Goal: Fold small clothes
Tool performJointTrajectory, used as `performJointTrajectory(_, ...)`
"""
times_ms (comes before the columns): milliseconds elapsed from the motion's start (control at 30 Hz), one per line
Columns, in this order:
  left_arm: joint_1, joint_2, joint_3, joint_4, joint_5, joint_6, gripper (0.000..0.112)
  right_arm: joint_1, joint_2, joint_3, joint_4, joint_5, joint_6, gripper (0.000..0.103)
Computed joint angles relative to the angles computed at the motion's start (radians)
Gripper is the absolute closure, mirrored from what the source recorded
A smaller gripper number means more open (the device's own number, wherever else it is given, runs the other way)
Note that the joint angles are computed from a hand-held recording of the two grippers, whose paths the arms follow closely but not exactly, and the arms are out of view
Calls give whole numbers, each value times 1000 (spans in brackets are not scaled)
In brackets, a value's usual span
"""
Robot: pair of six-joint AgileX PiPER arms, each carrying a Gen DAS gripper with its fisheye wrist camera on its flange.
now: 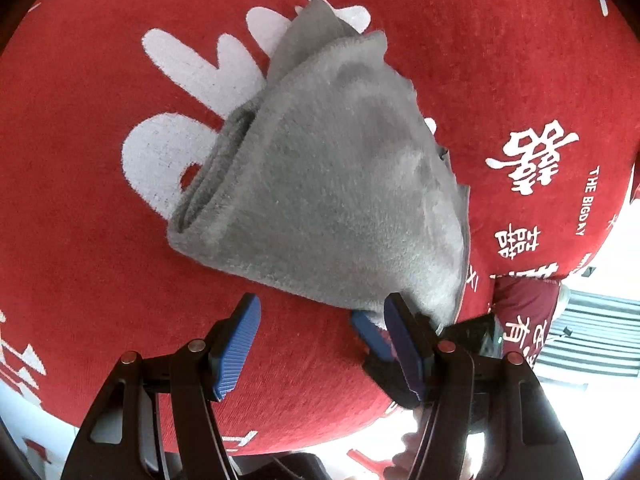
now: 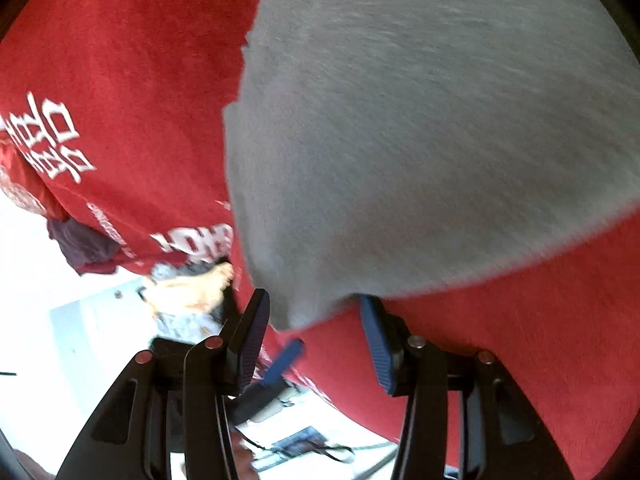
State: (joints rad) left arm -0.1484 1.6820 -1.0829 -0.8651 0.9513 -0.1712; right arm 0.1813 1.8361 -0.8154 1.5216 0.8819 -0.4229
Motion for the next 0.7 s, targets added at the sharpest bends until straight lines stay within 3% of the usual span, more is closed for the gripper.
performJointTrajectory(200,-10,46,-23,-18,-14,22,47,-50,-23,69,79,-19,-79,52)
performJointTrajectory(400,-20,34,-21,-11,-10,8,47,1,61,-32,128,-33,-100,52)
performJointTrajectory(467,-15,22,-14,-13,-2,5,47,-3,80,-60,101,-26,-42,62)
performJointTrajectory(500,-12,16,-8,-20,0,5,47,-7,80,-70,93,-21,-18,80)
performJointTrajectory(533,-9,10,-1,-33,-3,5,47,-17,78,-70,109,-12,-26,87)
performJointTrajectory(700,-19,9,32,-169,-63,59,47,-51,70,-111,105,58,-47,92)
